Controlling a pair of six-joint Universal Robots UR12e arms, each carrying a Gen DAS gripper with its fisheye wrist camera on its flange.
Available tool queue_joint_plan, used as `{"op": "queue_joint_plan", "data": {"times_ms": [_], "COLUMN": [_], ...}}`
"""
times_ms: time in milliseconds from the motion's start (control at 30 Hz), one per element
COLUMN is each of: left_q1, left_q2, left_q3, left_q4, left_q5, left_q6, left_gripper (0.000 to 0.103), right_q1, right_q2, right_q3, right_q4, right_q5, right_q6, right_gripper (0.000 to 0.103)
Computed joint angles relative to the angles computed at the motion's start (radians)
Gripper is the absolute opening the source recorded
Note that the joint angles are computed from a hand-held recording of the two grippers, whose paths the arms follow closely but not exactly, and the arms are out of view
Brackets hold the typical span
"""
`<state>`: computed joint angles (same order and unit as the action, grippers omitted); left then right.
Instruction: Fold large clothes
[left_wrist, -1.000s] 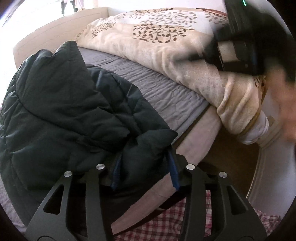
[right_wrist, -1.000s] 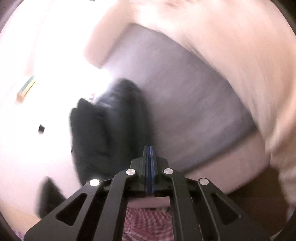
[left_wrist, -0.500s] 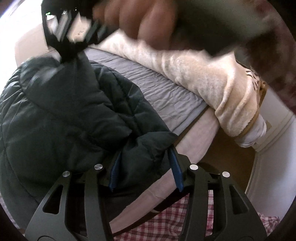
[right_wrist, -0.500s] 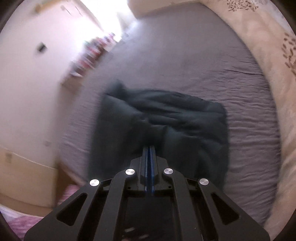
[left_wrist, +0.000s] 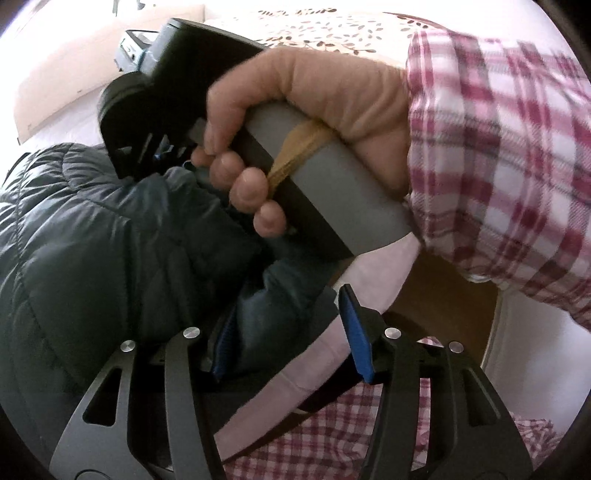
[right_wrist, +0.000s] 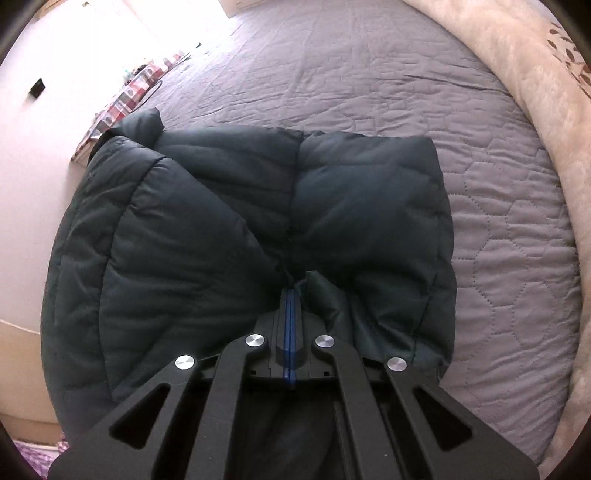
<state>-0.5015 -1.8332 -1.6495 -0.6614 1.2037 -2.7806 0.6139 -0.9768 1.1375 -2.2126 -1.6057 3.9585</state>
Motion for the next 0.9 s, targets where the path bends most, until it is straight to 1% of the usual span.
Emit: {"op": "queue_joint_plan", "data": {"times_ms": [133,233,267,300,400,567,633,700,767,833,900], "left_q1": [0.004,0.012,0.022,0.025,0.038,0.063,0.071,0.092,0.112,0.137,0.150], "left_q2": [0.012,0.027,0.033,0.039,0.059,0.093,0.110,0.132,0.148,0.168,0.173], "left_q3": [0.010,0.013,0.019,0.018,0.011,-0.021,-0.043,-0.068,-0.088,-0.109,-0.118], "left_q4": [-0.049,-0.082,-0.101,-0.108,-0.119,-0.079,-0.043,-0.002,0.026,0.044,0.052], "left_q5": [-0.010,-0.027,-0.039,-0.042,-0.060,-0.069,-0.065,-0.050,-0.037,-0.008,0.016], "left_q6": [-0.011,-0.019,-0.017,-0.022,-0.043,-0.082,-0.098,-0.122,-0.147,-0.186,-0.220], "left_gripper": [0.053,0.057,0.058,0.060,0.063,0.064,0.064,0.068,0.068,0.068,0.069], "right_q1": [-0.002,0.002,0.005,0.005,0.008,0.018,0.026,0.037,0.047,0.057,0.071], "right_q2": [-0.006,-0.011,-0.012,-0.012,-0.012,-0.013,-0.007,0.003,0.005,-0.006,-0.033], "right_q3": [0.017,0.025,0.026,0.026,0.022,0.006,-0.017,-0.057,-0.079,-0.077,-0.052], "right_q4": [-0.022,-0.024,-0.022,-0.021,-0.008,0.037,0.080,0.145,0.179,0.171,0.132], "right_q5": [0.000,-0.013,-0.018,-0.021,-0.032,-0.065,-0.091,-0.130,-0.159,-0.184,-0.213], "right_q6": [0.010,0.016,0.021,0.025,0.039,0.094,0.119,0.139,0.144,0.150,0.170], "right_gripper": [0.000,0.000,0.000,0.000,0.000,0.000,0.000,0.000,0.000,0.000,0.000]}}
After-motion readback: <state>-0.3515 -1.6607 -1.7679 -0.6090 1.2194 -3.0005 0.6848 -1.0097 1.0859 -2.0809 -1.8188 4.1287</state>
